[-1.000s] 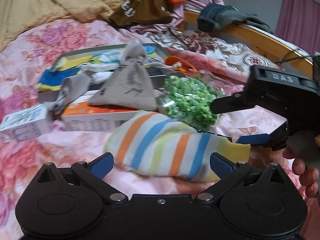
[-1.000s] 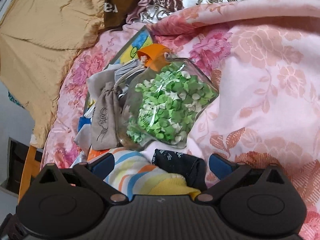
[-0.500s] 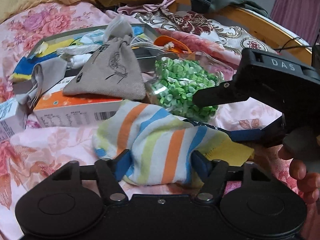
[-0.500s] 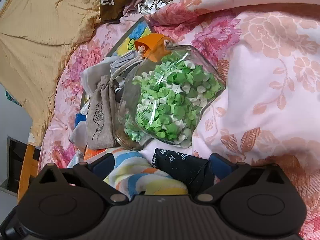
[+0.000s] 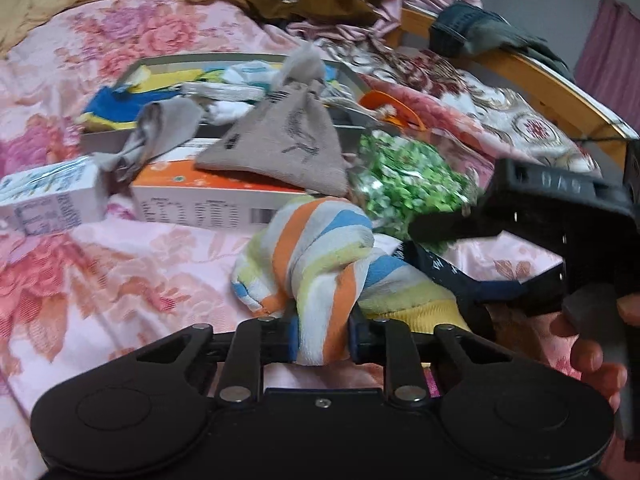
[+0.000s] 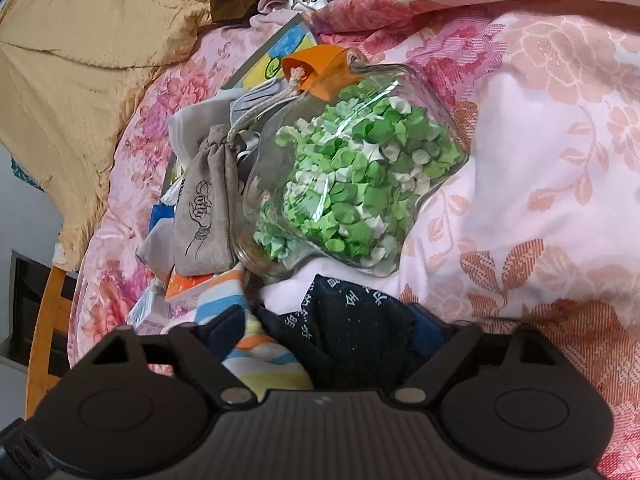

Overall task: Organize soft objects
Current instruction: 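Grasp the striped towel with the left tool while the right grasps the black cloth, then carry the striped towel over the tray while the right tool carries the black cloth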

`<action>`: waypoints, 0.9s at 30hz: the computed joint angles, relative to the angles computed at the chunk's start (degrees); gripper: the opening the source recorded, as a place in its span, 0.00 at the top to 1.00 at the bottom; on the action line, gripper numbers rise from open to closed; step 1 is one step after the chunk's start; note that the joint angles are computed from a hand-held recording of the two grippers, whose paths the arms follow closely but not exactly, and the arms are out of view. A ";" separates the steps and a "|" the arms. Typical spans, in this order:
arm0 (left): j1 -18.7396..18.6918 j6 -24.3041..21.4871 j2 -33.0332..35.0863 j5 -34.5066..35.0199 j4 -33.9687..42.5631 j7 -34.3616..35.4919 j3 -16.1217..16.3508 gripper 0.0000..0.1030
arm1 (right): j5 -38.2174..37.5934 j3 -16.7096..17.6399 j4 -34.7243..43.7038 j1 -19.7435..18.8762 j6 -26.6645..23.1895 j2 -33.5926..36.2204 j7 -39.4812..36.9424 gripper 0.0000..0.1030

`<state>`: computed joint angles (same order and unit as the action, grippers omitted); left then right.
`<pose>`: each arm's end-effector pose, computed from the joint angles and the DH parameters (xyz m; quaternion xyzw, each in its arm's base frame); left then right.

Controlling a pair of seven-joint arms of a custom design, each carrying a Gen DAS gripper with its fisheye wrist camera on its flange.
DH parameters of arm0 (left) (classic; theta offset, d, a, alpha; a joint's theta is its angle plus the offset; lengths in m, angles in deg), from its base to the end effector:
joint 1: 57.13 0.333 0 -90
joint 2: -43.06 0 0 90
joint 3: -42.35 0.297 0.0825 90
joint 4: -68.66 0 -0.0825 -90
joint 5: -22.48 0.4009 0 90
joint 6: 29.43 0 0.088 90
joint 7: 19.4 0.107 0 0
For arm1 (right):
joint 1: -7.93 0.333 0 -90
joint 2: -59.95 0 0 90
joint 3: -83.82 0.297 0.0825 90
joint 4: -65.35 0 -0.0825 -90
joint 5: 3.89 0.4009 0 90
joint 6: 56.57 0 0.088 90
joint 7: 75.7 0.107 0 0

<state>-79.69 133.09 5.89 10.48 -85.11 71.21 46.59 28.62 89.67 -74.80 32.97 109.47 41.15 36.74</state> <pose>0.4022 -0.1206 0.5003 -0.5980 0.6972 -0.3645 0.1534 0.4450 0.2314 0.4806 -0.5291 0.7496 0.0265 0.3968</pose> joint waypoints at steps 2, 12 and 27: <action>1.26 -0.66 -0.63 0.23 -0.08 -1.53 -0.73 0.79 | -0.87 0.46 -0.16 -0.06 -0.02 -0.13 -0.02 0.33; 8.40 -0.01 -4.71 6.74 -3.38 -12.95 -6.04 0.81 | -16.13 6.86 1.92 -3.71 -2.20 1.54 2.50 0.76; 13.71 0.63 -10.12 19.02 -6.34 -23.03 -9.65 0.82 | -46.14 16.09 -1.03 -13.12 9.01 -1.09 18.82 0.92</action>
